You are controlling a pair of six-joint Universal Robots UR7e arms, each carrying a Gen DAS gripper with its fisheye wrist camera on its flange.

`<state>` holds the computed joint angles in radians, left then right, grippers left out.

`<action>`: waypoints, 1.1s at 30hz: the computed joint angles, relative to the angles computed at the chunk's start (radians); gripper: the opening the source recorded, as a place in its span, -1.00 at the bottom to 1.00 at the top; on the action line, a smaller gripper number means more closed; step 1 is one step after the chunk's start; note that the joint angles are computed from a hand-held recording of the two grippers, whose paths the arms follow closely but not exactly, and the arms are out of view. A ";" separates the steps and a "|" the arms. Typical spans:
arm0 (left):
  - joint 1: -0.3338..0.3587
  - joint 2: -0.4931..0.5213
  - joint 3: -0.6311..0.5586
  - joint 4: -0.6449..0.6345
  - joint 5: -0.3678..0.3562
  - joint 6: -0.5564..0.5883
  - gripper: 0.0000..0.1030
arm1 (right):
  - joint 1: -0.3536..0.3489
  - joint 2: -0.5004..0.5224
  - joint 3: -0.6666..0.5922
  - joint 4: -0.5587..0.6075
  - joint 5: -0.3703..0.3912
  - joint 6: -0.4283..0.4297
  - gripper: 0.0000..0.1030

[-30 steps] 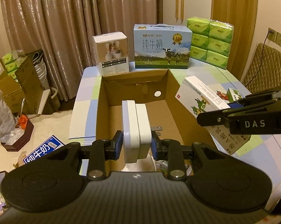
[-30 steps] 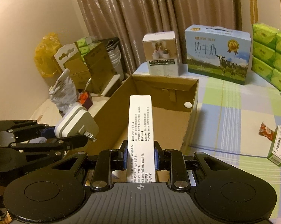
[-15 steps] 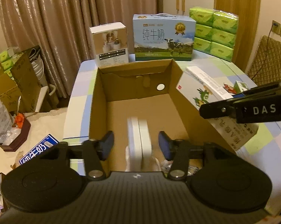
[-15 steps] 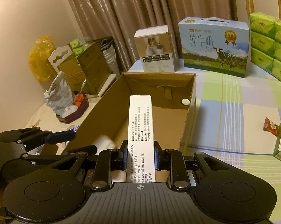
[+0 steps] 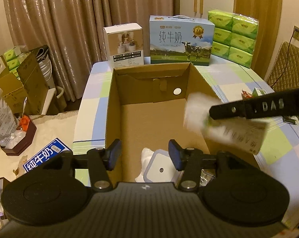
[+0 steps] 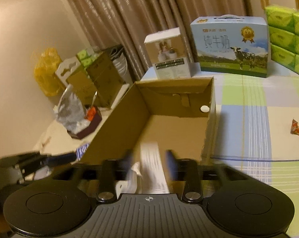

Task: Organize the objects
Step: 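Lower charger and medicine box into the cardboard box and open both tools, then move both open tools from the box back over the table items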

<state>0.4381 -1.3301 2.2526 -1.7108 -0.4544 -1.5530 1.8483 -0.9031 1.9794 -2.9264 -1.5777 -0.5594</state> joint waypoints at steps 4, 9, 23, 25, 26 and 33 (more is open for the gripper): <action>-0.017 -0.005 0.002 0.032 -0.008 -0.048 -0.09 | -0.009 -0.033 0.024 -0.023 0.020 -0.002 0.20; -0.052 0.004 -0.008 0.081 -0.031 -0.129 -0.07 | -0.023 -0.103 0.075 -0.034 0.019 -0.015 0.23; -0.194 0.110 -0.101 0.180 -0.105 -0.335 0.41 | -0.080 -0.363 0.241 0.002 0.012 -0.106 0.69; -0.209 0.131 -0.119 0.190 -0.107 -0.353 0.55 | -0.095 -0.402 0.257 0.005 0.016 -0.115 0.78; -0.216 0.146 -0.130 0.191 -0.107 -0.359 0.61 | -0.104 -0.423 0.265 0.007 0.019 -0.120 0.83; -0.253 0.240 -0.177 0.112 -0.084 -0.334 0.97 | -0.190 -0.565 0.316 -0.006 0.018 -0.158 0.96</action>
